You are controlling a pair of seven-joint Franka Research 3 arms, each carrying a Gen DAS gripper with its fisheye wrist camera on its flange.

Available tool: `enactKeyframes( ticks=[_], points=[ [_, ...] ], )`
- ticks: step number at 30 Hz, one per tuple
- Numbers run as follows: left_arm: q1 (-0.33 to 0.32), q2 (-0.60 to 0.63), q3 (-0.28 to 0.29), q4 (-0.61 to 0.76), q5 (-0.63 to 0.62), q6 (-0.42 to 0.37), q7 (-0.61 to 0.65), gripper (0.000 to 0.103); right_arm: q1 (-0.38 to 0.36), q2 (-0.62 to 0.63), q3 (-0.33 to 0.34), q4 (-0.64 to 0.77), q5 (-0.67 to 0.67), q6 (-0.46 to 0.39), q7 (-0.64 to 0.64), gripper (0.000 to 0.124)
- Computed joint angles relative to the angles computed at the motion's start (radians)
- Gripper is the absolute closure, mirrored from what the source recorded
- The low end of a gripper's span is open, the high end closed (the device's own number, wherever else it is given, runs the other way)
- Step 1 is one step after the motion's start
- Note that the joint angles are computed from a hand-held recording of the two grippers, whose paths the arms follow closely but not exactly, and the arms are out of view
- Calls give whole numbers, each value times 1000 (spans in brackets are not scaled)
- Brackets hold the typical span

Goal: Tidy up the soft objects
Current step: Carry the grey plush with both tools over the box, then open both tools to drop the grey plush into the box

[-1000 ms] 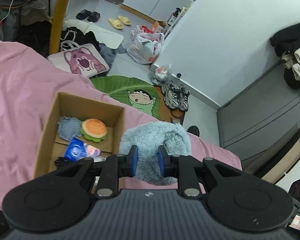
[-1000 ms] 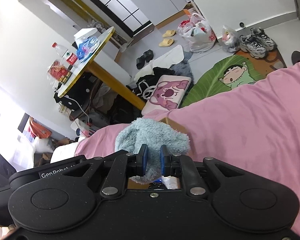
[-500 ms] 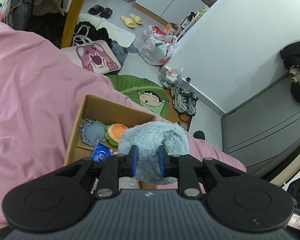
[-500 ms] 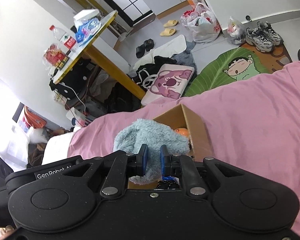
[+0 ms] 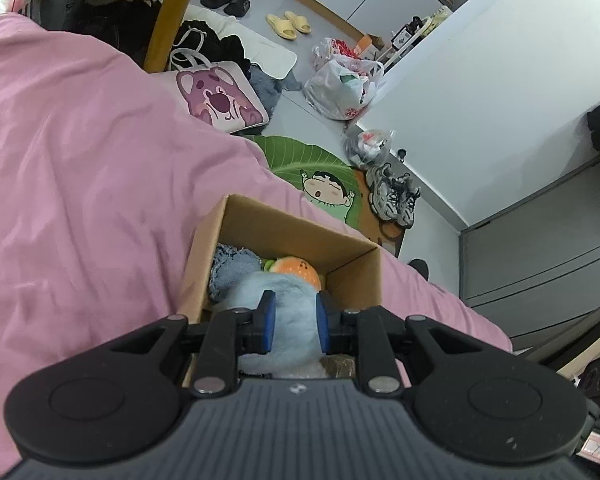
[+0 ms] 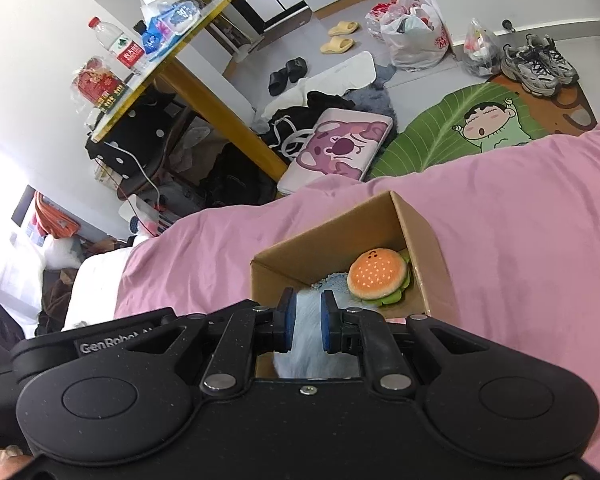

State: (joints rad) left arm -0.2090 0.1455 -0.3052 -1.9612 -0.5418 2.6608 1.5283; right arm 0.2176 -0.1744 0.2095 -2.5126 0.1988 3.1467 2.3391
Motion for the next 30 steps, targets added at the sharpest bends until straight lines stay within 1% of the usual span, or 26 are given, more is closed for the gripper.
enactKeyframes(
  ticks=[2, 3, 6, 9, 11, 15, 17, 18, 20, 21, 22, 23, 24, 26, 28, 29, 30],
  points=[
    [-1, 9, 1, 10, 17, -1, 5, 83, -29, 3, 23, 1, -21, -9, 34, 110],
    [-3, 14, 3, 16, 34, -4, 0, 83, -31, 4, 23, -1, -25, -8, 42, 109],
    [-8, 21, 13, 23, 101, -11, -54, 83, -44, -9, 32, -16, -42, -12, 68, 107],
    [-9, 9, 17, 7, 146, 1, -83, 82, -45, -25, 29, -31, -43, -24, 87, 107],
    [-10, 3, 19, 1, 176, -1, -102, 79, -48, -35, 34, -38, -50, -29, 98, 106],
    [-17, -15, 23, -4, 225, -28, -145, 77, -39, -67, 27, -59, -48, -33, 91, 99],
    [-25, -26, 28, -8, 265, -34, -175, 69, -60, -92, 45, -77, -58, -34, 103, 97],
    [-29, -31, 30, -11, 284, -32, -187, 67, -66, -106, 49, -88, -59, -33, 106, 95],
    [-39, -50, 31, -25, 321, -25, -214, 57, -69, -133, 49, -110, -51, -32, 107, 91],
    [-45, -59, 33, -29, 343, -26, -232, 53, -74, -151, 53, -125, -48, -31, 109, 84],
    [-50, -68, 35, -36, 366, -25, -248, 47, -86, -168, 64, -137, -48, -31, 115, 78],
    [-56, -76, 36, -39, 394, -25, -266, 43, -106, -191, 81, -153, -52, -33, 123, 76],
    [-61, -83, 36, -41, 413, -25, -276, 40, -115, -207, 87, -167, -54, -31, 123, 74],
    [-72, -100, 35, -51, 455, -20, -302, 31, -118, -244, 85, -194, -48, -38, 117, 70],
    [-85, -122, 32, -66, 492, -9, -332, 28, -121, -287, 83, -220, -43, -57, 110, 57],
    [-91, -131, 31, -72, 513, -11, -344, 27, -131, -308, 90, -232, -45, -62, 110, 55],
    [-99, -144, 29, -80, 545, -15, -360, 26, -140, -333, 97, -248, -50, -64, 108, 49]
  ],
)
